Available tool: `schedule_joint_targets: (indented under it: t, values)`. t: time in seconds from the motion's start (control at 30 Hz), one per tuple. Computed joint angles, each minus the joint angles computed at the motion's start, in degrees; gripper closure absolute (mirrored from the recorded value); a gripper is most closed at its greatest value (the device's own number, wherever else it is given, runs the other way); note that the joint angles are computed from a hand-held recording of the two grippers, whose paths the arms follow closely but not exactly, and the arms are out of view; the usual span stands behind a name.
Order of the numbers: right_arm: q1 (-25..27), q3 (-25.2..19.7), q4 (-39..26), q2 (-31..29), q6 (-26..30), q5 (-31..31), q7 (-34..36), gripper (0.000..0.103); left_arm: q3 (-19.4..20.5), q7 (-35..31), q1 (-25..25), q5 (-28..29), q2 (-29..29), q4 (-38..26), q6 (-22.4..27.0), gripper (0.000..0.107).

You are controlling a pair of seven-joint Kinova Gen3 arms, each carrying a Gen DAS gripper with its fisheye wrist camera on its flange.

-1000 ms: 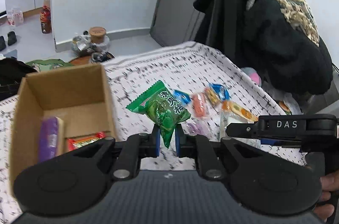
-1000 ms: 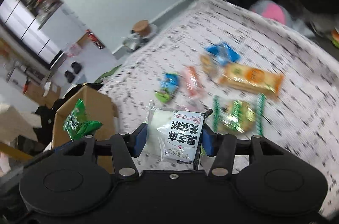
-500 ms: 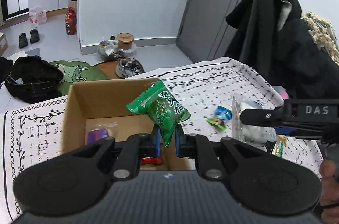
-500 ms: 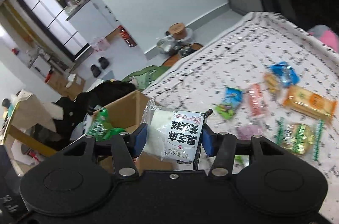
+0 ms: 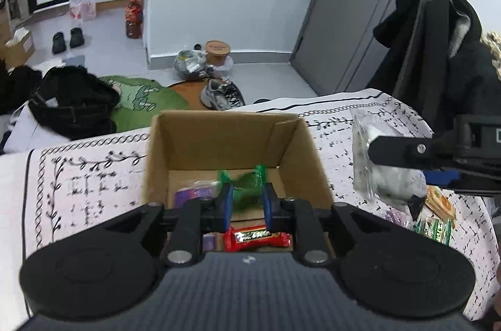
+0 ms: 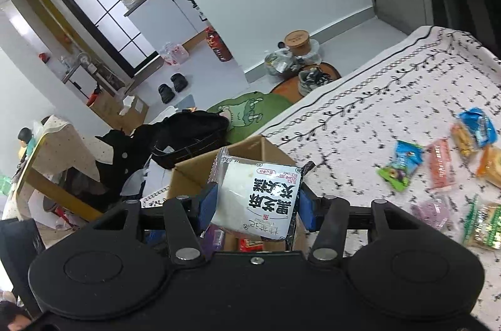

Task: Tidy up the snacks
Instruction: 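Carry the green packet and white pack into the box and release both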

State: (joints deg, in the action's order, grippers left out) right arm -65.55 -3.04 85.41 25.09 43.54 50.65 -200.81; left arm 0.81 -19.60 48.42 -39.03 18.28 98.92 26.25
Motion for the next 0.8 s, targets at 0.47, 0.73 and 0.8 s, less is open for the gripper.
schedule_joint_targets:
  t: [0.47, 0.73, 0.8]
  values:
    - [-1.18, 3.5, -6.45, 4.73, -3.58, -0.17, -1.65, 0.046, 2.92, 5.34, -2.87, -2.97, -4.17, 1.96, 7.64, 0.051]
    - [-2.87, 5.61, -3.08, 2.93, -5.52, 3.03, -5.75, 0.033, 6.04, 2.08, -7.04, 0.12, -4.66, 1.89, 7.76, 0.034]
    - [-2.66, 5.15, -1.59, 1.94, -5.0, 3.35, -6.82, 0.032, 6.75, -0.61, -8.33, 3.12, -4.68, 1.48, 7.67, 0.034]
